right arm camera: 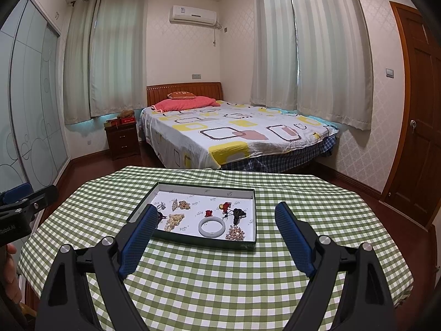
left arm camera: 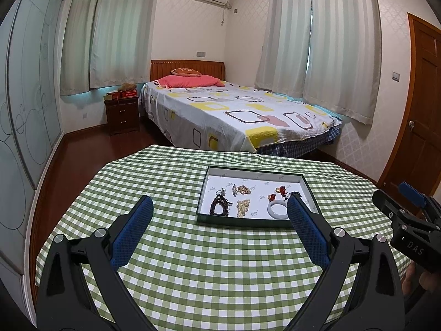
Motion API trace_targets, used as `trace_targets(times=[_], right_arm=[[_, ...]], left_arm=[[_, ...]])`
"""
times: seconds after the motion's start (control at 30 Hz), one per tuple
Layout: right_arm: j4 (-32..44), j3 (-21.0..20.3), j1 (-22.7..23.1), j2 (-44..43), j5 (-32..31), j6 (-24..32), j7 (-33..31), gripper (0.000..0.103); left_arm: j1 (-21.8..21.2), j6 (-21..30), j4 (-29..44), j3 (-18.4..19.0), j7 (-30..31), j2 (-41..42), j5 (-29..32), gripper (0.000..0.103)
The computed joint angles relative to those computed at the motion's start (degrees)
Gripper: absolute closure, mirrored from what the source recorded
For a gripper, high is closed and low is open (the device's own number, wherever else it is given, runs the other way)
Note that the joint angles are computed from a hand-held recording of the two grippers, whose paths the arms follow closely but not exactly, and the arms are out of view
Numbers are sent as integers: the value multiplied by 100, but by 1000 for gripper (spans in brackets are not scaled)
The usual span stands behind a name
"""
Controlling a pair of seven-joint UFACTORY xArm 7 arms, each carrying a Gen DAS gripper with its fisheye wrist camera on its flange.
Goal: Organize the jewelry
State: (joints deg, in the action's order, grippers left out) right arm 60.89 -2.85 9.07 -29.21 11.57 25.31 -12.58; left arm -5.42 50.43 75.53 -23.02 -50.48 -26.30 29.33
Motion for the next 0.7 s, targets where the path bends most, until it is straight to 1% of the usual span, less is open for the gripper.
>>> trace_targets(times=[0.27,0.47,0.53,0.6,0.7], right_arm=[[-4,0,-2,1,7,0,-10,19],[-17,13,-4,-10,3,32,1,19],[-26,15,-3,-13,0,42,2,19],[-33,7,0,-7,5,55,-2,19],[-45,9,-8,1,11,88,13,19]], left_arm=[[-9,34,15,3,5,6,-3,8],[9,199,104,-40,-27,72,43,8],[19,278,128,-61,-60,94,94,4],[28,346,152,-80,-108,117,160,4],[-109,14,-20,129,-67,56,-9,4]])
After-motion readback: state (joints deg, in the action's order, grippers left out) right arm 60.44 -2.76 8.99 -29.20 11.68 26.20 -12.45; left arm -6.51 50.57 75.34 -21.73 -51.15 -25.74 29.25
